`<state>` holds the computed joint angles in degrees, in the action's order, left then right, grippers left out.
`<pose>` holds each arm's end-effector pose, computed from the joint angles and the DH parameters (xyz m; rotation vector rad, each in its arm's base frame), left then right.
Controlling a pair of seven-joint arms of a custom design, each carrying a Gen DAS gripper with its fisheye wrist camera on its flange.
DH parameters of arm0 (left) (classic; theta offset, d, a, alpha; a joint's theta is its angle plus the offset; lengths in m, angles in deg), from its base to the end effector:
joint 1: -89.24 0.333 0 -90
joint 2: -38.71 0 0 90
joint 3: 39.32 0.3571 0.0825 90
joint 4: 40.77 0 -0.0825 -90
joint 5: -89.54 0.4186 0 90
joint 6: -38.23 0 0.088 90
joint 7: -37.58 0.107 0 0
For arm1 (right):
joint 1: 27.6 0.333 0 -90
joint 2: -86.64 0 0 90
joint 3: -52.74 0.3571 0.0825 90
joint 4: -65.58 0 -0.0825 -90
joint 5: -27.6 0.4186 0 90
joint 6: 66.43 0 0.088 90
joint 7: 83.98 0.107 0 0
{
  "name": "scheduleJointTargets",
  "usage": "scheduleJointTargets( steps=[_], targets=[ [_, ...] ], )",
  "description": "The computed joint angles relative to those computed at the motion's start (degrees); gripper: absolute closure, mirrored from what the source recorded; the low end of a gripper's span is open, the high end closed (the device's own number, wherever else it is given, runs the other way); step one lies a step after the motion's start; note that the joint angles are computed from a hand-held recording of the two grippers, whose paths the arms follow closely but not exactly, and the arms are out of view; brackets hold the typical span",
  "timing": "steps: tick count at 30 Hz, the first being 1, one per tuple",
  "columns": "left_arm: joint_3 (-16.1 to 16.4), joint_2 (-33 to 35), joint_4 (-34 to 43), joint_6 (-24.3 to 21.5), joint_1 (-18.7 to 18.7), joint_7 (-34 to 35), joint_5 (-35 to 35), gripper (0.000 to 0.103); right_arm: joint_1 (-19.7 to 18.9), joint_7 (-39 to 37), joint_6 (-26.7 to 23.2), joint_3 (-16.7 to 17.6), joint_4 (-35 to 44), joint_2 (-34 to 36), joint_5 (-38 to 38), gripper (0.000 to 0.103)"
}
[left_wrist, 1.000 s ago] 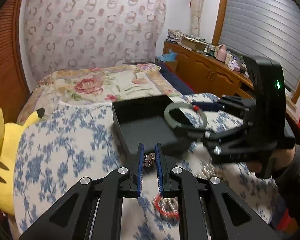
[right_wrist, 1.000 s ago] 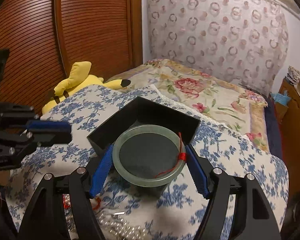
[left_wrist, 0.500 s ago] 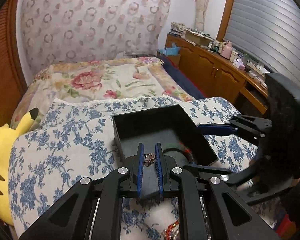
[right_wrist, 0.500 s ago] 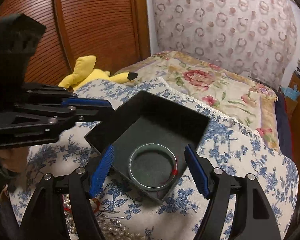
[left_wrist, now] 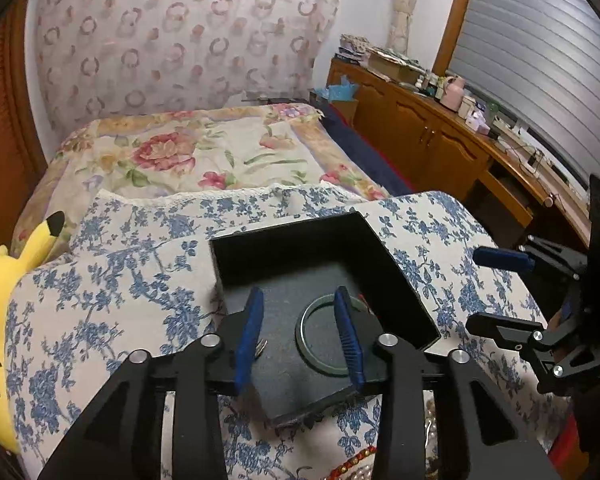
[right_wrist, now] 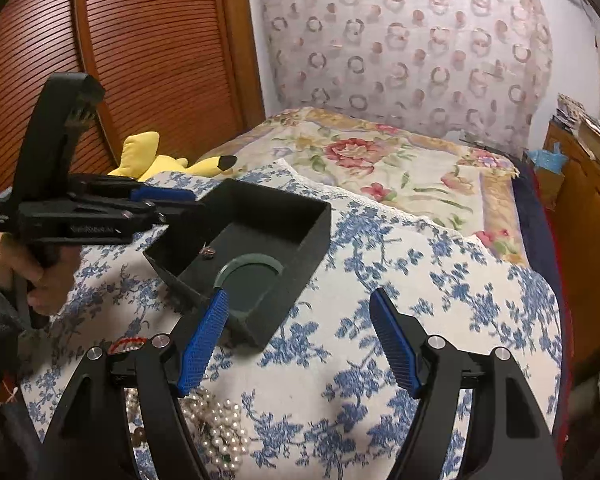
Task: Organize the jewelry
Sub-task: 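Grasp the red string bracelet with the left gripper while the right gripper reaches toward the wooden bead bracelet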
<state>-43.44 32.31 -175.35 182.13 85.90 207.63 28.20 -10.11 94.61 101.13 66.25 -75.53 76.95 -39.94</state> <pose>0.5297 -0.0627 0.4206 -1.1634 2.5513 -1.1005 0.3967 0.3081 0.4155 -1.8016 1.6343 -0.5914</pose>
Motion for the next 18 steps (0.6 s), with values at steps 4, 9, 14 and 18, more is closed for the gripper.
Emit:
scheduleJointTargets(
  steps=[4,9,14,18],
  targets=[
    [0.9,-2.8,-2.4,0.6,0.4,0.6,0.3,0.059,0.1,2.6,-0.4,0.8,-1.2,-1.4,-0.8,0.028],
    [2.9,-6.9,-7.4,-1.0,1.3,0.6,4.5,0.059,0.7,4.3,0.4,2.3,-3.6,-3.2,0.2,0.028],
    [4.7,-10.0,-12.5,-2.1,1.4,0.5,7.8,0.059,1.5,5.3,0.5,3.9,-4.9,-2.7,2.0,0.028],
    [5.9,-12.6,-15.3,-5.1,1.0,1.0,8.3,0.059,3.1,3.8,-0.9,4.3,-5.1,-1.7,4.4,0.028]
  ],
)
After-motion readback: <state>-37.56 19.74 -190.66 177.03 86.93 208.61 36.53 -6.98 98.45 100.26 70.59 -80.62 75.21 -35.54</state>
